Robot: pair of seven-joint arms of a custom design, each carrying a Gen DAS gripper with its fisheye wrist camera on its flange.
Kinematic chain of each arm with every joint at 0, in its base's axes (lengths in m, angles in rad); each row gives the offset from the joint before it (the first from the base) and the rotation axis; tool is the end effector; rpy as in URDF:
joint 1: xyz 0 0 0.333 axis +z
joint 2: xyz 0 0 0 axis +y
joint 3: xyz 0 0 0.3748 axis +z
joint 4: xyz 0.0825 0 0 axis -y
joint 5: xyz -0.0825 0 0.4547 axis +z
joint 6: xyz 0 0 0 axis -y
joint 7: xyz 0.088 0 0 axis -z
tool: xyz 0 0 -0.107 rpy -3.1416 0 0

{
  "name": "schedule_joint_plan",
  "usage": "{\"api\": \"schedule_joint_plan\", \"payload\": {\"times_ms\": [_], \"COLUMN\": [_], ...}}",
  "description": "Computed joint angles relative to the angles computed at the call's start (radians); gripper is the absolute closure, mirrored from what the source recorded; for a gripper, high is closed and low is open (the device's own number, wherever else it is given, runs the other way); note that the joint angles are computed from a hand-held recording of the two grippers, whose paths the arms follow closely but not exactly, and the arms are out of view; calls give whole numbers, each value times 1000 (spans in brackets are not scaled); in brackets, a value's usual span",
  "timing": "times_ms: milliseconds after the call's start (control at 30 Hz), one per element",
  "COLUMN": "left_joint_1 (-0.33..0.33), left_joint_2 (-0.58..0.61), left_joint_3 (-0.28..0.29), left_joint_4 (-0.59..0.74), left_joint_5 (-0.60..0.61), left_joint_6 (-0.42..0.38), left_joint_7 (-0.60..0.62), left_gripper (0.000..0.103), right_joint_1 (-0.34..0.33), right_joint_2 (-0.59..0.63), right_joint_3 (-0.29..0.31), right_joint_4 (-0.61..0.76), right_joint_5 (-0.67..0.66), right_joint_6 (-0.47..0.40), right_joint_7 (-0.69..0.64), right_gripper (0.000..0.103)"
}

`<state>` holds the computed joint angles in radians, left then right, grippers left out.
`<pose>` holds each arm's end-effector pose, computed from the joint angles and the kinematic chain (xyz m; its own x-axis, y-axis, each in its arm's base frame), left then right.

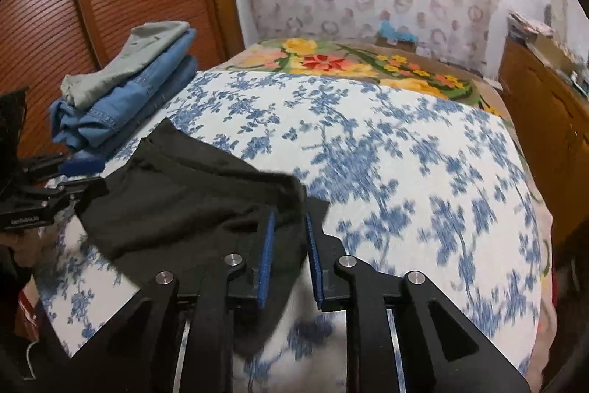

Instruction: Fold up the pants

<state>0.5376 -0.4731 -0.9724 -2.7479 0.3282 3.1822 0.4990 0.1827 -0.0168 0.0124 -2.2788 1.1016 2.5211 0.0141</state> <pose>0.4064 -0.2134 0.3711 0.1545 -0.9780 0.1400 -0.6887 -0.2082 -0.6945 0.5788 0.1059 0.3980 0.8035 -0.5874 -0.0967 -0.4815 -0.5457 -0.6858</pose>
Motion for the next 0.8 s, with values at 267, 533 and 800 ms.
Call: {"api": "schedule_joint_plan", "payload": {"times_ms": [267,533,800], "left_joint_1": [-37,-45,6], "left_joint_2": [-36,-41,-11], "left_joint_3": [-13,-48,-90], "left_joint_4": [-23,-34,-12], "left_joint_5": [-18,-28,-2], "left_joint_6": [5,15,-7], "left_joint_7": [-32,-49,-36], "left_gripper": [60,60,65], "right_joint_1": [-7,5,11], "right_joint_2": [-65,-130,-118], "right_joint_3": [-25,-50,-57], "right_joint_4": [-85,-155,-170], "right_joint_5": [10,26,-2], "right_joint_6": [-3,-27,-25], "right_joint_7": [12,-13,-15], "right_gripper": [81,70,70]}}
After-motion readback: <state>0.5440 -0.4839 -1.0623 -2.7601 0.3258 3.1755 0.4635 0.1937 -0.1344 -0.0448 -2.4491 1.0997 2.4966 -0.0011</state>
